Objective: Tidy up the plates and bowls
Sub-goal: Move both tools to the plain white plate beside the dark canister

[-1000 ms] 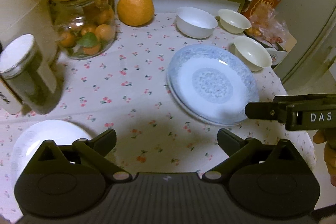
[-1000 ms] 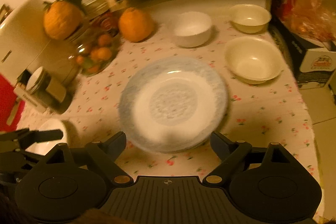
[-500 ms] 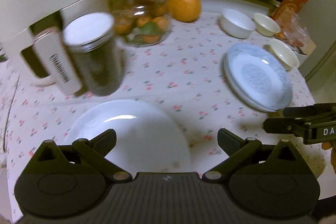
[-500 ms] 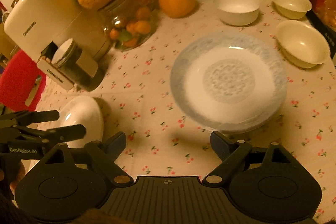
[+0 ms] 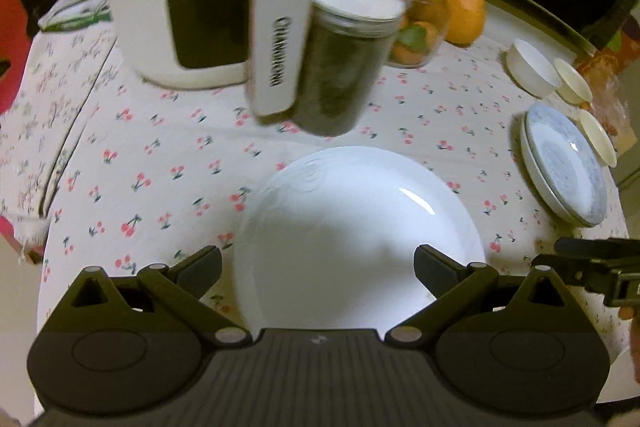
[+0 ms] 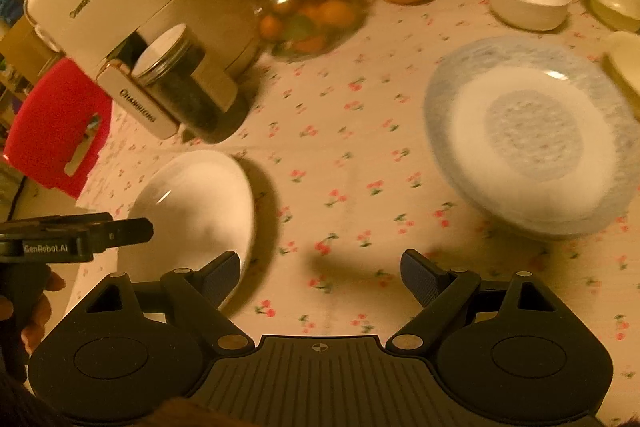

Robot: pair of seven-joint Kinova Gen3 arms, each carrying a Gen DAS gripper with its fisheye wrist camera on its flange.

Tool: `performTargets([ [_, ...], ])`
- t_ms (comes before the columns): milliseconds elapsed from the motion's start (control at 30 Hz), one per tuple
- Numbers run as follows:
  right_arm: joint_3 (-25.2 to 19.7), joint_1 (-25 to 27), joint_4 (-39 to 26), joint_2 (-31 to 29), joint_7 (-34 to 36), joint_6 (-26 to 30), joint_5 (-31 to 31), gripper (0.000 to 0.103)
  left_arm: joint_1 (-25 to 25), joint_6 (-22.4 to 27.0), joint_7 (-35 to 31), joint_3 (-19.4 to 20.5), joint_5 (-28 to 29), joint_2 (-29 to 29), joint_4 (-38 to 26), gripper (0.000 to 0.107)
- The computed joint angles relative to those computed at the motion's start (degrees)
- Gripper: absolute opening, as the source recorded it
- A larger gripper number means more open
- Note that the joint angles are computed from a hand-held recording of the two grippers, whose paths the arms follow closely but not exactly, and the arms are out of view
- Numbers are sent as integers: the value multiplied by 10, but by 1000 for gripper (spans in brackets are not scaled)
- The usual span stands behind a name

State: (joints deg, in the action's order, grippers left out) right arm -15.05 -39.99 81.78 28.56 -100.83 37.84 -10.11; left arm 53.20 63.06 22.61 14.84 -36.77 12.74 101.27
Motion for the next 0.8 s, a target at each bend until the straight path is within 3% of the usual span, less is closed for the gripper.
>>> performTargets([
  [300,-49,36,-4,36,50,-22,-81,89,-32,-93,53,7,11,-48,84,85],
  [800,-102,81,17,64,112,-76,-187,89,-57,-129,59,23,11,-60,113,53],
])
